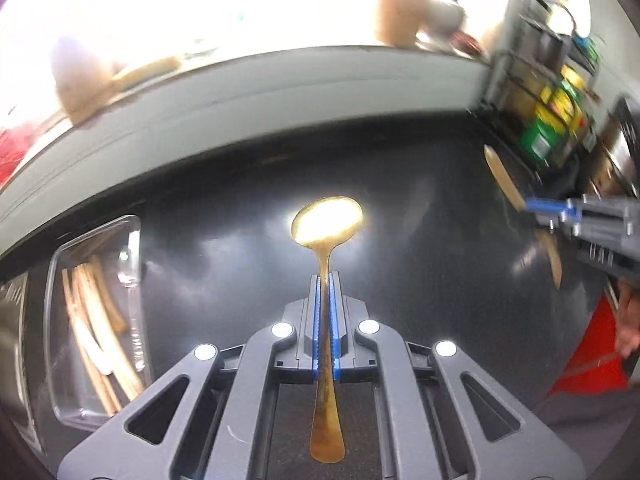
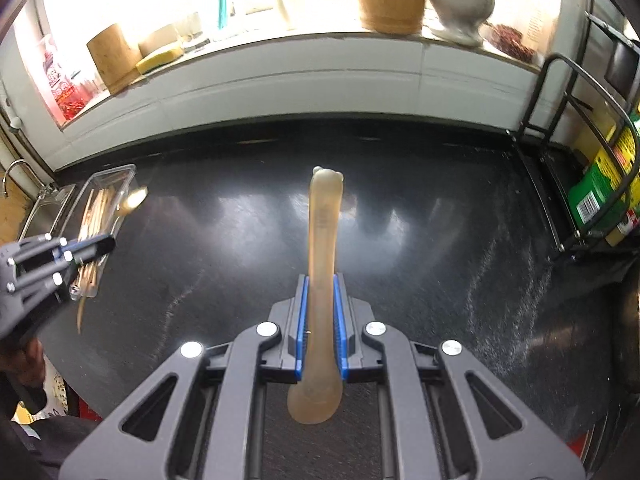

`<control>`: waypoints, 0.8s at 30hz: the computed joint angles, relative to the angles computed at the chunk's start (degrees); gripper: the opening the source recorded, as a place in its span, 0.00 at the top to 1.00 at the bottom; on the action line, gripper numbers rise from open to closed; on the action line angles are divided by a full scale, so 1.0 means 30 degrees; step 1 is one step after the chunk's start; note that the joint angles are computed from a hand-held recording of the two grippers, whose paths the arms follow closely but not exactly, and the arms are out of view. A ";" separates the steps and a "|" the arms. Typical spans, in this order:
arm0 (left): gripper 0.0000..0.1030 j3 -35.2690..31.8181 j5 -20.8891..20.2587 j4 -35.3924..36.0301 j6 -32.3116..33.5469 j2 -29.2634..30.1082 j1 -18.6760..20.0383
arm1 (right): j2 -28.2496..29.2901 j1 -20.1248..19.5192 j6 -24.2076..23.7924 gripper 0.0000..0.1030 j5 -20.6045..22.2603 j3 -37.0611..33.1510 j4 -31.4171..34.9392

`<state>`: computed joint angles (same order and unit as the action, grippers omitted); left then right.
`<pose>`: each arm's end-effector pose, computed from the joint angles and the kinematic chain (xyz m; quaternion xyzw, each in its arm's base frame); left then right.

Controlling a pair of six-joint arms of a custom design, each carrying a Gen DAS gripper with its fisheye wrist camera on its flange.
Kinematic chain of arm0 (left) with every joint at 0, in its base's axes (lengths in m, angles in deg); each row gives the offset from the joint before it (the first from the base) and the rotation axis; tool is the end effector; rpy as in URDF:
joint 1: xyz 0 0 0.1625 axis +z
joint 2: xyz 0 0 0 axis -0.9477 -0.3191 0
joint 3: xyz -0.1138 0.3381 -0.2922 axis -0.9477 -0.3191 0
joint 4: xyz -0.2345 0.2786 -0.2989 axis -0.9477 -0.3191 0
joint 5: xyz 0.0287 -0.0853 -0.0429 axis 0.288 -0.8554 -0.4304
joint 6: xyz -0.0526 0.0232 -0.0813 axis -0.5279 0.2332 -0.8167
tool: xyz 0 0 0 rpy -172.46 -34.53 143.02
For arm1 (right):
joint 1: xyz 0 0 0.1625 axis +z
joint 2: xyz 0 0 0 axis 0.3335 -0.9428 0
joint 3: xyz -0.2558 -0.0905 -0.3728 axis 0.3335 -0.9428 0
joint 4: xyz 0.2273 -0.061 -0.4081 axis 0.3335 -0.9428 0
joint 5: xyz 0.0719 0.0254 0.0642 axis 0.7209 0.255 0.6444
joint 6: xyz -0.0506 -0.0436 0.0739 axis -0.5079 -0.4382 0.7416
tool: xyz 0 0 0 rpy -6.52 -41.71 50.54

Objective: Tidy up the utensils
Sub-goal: 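Lift the gold spoon and wooden spoon and carry them over the tray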

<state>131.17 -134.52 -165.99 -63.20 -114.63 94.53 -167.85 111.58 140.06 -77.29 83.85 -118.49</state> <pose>-0.3458 -0.3302 0.1237 0.5182 0.8359 -0.0668 0.1684 0.2176 -0.1821 0.2756 -0.1577 -0.8307 0.3648 0.3898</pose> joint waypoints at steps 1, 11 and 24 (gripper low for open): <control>0.97 -0.0219 0.0150 0.0298 -0.0242 -0.0125 0.0061 | 0.0247 0.0027 -0.0275 0.88 -0.0018 -0.0106 -0.0329; 0.97 -0.0537 0.0498 0.1648 -0.1121 -0.1072 -0.0088 | 0.2060 0.0475 -0.0679 0.88 -0.0251 -0.0682 -0.1467; 0.97 -0.0430 0.1219 0.2153 -0.1372 -0.1945 0.0684 | 0.4739 0.0311 -0.2860 0.88 -0.0195 -0.1421 -0.4473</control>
